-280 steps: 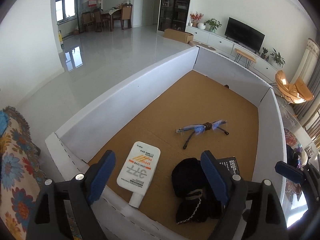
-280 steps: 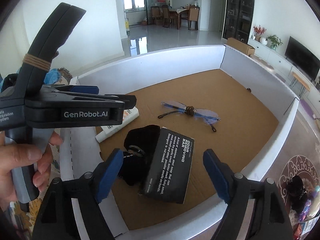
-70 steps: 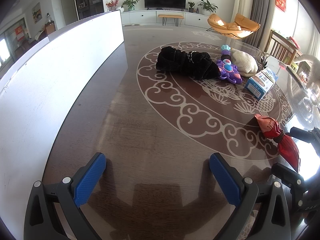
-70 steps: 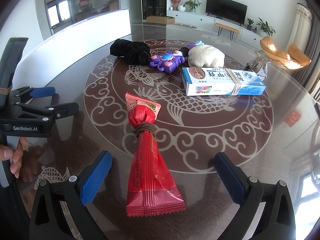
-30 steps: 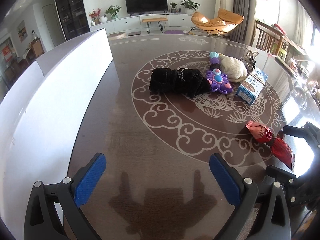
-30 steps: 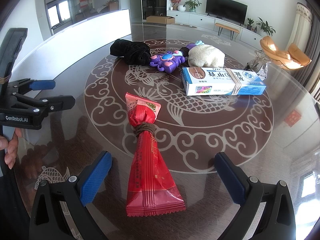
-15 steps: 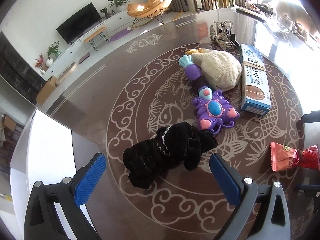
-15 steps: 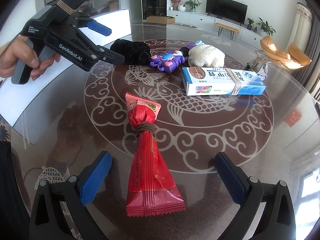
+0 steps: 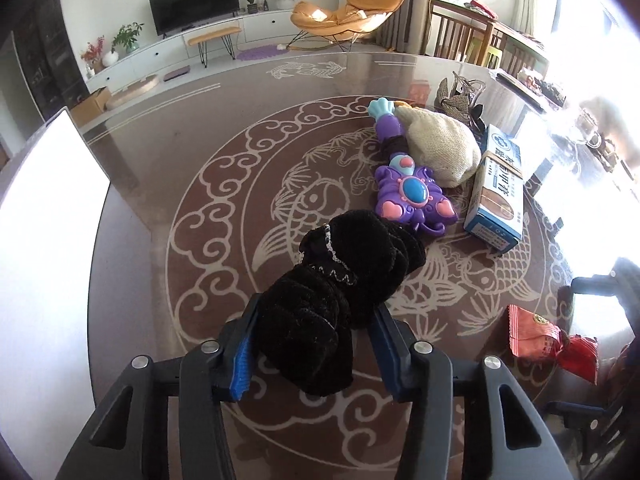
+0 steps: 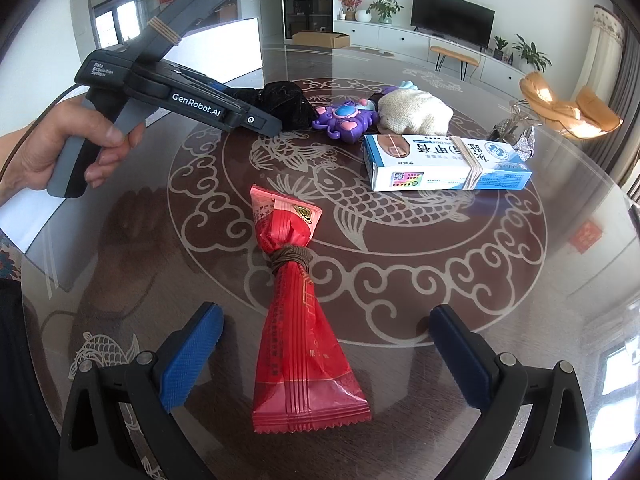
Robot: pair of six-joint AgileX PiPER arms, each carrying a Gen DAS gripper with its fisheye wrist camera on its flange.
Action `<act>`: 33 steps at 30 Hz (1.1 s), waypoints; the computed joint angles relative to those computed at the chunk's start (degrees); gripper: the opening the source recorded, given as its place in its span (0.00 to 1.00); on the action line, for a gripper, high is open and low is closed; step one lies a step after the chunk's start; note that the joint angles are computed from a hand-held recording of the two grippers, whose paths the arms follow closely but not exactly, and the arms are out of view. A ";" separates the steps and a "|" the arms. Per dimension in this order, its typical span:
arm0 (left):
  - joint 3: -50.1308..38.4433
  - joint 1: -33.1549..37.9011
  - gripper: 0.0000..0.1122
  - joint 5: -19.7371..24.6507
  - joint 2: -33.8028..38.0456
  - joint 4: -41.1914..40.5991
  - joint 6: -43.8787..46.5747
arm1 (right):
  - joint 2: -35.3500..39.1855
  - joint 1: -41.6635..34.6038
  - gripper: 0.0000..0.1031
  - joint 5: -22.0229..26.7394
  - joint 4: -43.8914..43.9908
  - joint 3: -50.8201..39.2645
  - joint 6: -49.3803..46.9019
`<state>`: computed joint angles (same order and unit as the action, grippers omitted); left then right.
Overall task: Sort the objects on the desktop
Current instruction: 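Grasp the black knit cloth with the left tool while the right tool holds the red packet, then lift the black cloth with the left tool while the right tool holds the red packet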
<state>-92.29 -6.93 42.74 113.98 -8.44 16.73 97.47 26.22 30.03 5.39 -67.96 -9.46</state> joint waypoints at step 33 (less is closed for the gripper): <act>34.64 -7.36 0.92 -16.77 -20.94 21.55 -36.43 | -0.11 -0.03 1.00 0.05 0.03 0.08 -0.06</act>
<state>-57.65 -14.29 25.97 93.03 13.11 -19.71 97.35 26.19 30.08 5.42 -67.88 -9.52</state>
